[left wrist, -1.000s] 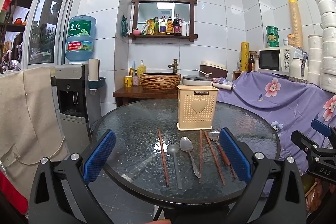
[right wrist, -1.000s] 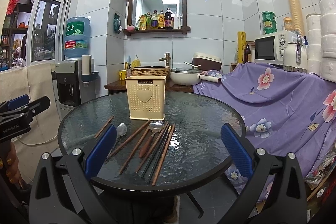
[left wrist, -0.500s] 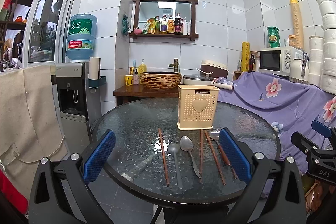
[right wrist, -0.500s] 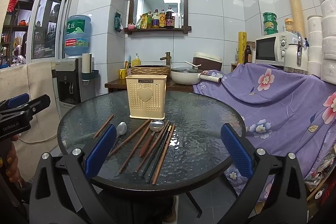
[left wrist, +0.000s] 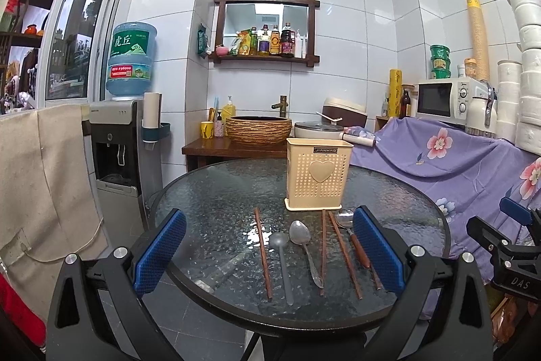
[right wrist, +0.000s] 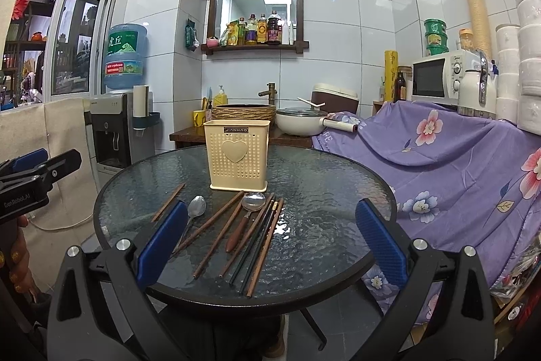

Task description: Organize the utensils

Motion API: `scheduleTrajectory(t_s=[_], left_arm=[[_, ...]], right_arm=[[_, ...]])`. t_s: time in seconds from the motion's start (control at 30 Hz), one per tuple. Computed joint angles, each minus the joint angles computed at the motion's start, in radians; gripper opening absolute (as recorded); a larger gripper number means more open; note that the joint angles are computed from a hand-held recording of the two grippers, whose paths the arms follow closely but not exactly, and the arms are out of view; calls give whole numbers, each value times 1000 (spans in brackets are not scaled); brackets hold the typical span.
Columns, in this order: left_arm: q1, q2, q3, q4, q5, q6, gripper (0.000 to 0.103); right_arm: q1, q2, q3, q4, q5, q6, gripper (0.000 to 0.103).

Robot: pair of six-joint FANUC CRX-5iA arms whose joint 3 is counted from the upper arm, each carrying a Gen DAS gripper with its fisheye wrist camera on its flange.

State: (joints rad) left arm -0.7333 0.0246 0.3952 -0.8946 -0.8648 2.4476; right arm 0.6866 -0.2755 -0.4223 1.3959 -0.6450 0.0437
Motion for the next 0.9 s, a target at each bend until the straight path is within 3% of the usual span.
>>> scheduleTrajectory(t_s=[0.67,0.9], left_arm=[[4,-1,-3,9,6,-4,97],[29,11,7,60,5,-40,97]], right_arm=[[1,3,-5,-1,1,1,98],[12,21,22,-66,-16,57,98]])
